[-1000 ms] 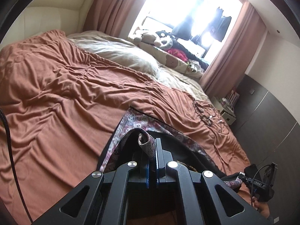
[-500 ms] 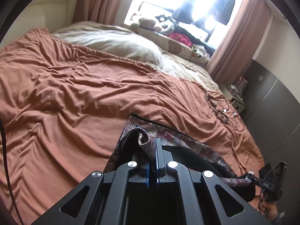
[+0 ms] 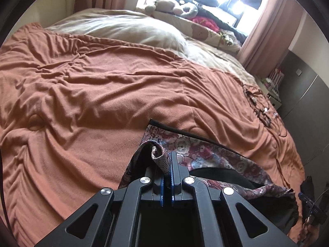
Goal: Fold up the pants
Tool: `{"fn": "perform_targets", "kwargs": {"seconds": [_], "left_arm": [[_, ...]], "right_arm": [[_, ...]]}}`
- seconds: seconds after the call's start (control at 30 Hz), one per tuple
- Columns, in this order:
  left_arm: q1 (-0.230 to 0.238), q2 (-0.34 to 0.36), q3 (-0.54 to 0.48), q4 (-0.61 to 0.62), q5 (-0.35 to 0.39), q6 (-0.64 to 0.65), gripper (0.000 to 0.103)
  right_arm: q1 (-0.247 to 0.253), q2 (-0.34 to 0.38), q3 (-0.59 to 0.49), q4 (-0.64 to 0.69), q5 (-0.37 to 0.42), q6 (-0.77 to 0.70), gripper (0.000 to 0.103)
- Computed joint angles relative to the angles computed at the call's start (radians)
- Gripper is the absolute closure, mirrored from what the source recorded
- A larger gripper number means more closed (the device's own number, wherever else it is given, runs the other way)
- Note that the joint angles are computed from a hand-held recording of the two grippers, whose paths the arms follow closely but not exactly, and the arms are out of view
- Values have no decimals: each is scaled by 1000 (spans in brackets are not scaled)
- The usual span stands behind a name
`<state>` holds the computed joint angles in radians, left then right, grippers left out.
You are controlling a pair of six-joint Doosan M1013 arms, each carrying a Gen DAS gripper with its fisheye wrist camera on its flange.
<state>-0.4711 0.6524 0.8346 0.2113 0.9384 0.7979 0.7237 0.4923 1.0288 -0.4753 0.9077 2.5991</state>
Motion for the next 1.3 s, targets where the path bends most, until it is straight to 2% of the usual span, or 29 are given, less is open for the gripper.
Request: {"fn": "perform_targets", "kwargs": {"seconds": [0.1, 0.13, 0.17, 0.2, 0.23, 0.4, 0.47, 0.57, 0.6, 0.63, 0.67, 0.7, 0.77, 0.83, 0.9, 1.0, 1.3], "left_arm": [[11, 31, -49, -30, 29, 12, 98], [14, 44, -69, -34, 44, 14, 98], [16, 60, -96, -33, 68, 16, 98], [19, 80, -129, -38, 92, 24, 98], [21, 92, -148, -42, 103, 29, 98], [32, 190, -309, -64, 212, 57, 98], [40, 216, -345, -86, 225, 54, 98], [50, 234, -358, -116, 205, 43, 96], [55, 238, -356, -139, 191, 37, 92], [59, 251, -376, -154, 211, 34, 87], [60, 261, -389, -154, 231, 24, 64], [59, 255, -375, -143, 224, 9, 36], [56, 220, -306, -112, 164, -11, 21], [57, 189, -251, -103, 135, -13, 20], [59, 166, -215, -104, 129, -13, 20], [58, 121, -147, -90, 110, -7, 20], [34, -30, 71, -40, 59, -39, 20]], "right_arm": [[-5, 24, -39, 46, 79, -52, 39], [-10, 35, -51, 80, 99, -85, 42], [-11, 40, -57, 94, 104, -99, 48], [-14, 46, -64, 110, 106, -118, 64], [-14, 56, -76, 124, 119, -138, 68], [-8, 80, -114, 69, 145, -148, 72], [-9, 82, -114, 49, 139, -131, 74], [-4, 82, -102, 8, 128, -93, 76], [-1, 85, -104, -13, 133, -76, 76], [2, 82, -95, -29, 131, -60, 76], [4, 84, -96, -45, 137, -46, 76], [5, 87, -97, -54, 143, -37, 76], [2, 94, -104, -40, 156, -36, 74], [-4, 94, -102, -7, 153, -38, 70], [-4, 75, -69, -4, 104, -20, 66], [-3, 47, -25, -9, 47, 2, 47], [0, -39, 99, 15, -48, 28, 46]]}}
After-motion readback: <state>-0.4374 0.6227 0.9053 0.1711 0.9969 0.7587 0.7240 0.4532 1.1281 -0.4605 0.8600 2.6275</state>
